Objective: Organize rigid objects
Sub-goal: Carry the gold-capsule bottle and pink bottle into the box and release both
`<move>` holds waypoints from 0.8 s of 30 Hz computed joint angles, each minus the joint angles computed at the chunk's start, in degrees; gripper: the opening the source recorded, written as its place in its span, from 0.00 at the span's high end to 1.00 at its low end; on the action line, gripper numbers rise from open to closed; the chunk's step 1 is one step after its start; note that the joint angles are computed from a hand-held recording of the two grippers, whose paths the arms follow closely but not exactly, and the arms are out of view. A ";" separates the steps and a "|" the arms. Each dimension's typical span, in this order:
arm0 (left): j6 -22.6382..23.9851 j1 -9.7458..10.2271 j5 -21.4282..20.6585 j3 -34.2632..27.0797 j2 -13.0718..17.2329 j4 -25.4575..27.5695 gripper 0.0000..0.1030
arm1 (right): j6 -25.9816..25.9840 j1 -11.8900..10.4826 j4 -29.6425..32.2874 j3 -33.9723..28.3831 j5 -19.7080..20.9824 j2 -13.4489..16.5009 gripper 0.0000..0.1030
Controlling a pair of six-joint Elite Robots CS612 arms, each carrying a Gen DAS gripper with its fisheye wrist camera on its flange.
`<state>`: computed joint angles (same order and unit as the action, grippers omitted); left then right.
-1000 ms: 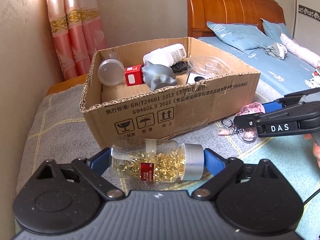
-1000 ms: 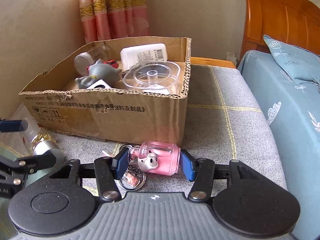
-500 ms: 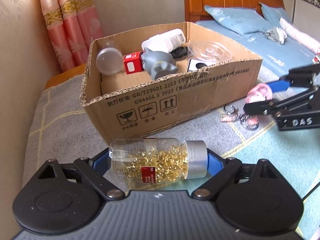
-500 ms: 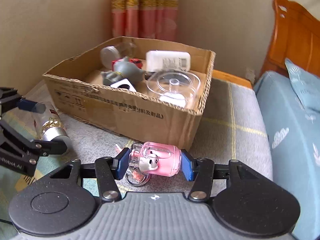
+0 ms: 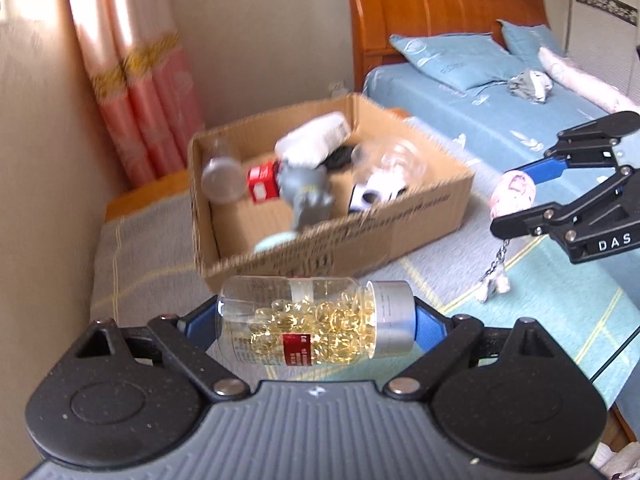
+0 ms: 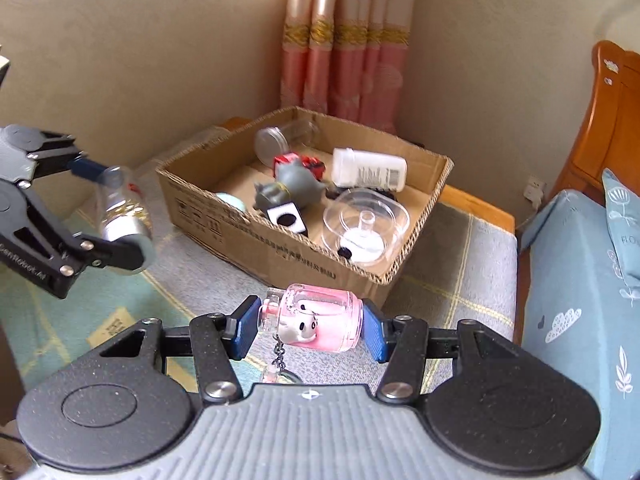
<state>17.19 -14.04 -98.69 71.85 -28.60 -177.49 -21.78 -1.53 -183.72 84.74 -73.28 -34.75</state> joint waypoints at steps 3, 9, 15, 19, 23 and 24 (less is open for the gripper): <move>1.04 -0.16 -0.39 -0.66 -0.25 0.50 0.10 | -1.38 -0.30 1.15 0.47 1.92 -1.12 0.43; 4.06 -0.53 -0.49 -2.60 -0.12 -0.40 0.09 | -3.22 -0.61 0.78 0.17 3.36 -2.31 0.43; 4.33 -0.77 1.12 -8.16 1.98 0.08 0.09 | -2.93 -0.53 -0.51 -1.75 3.20 -1.97 0.43; 3.47 -0.65 1.78 -12.74 4.02 2.47 0.09 | -1.54 -0.51 -0.43 -3.49 3.30 -1.23 0.43; 0.90 -0.41 3.28 -17.87 6.83 5.48 0.09 | 0.06 -0.39 0.55 -5.73 3.05 -0.40 0.43; 0.13 -0.32 3.37 -19.16 7.59 6.29 0.08 | 0.48 -0.37 0.86 -6.44 3.13 -0.13 0.43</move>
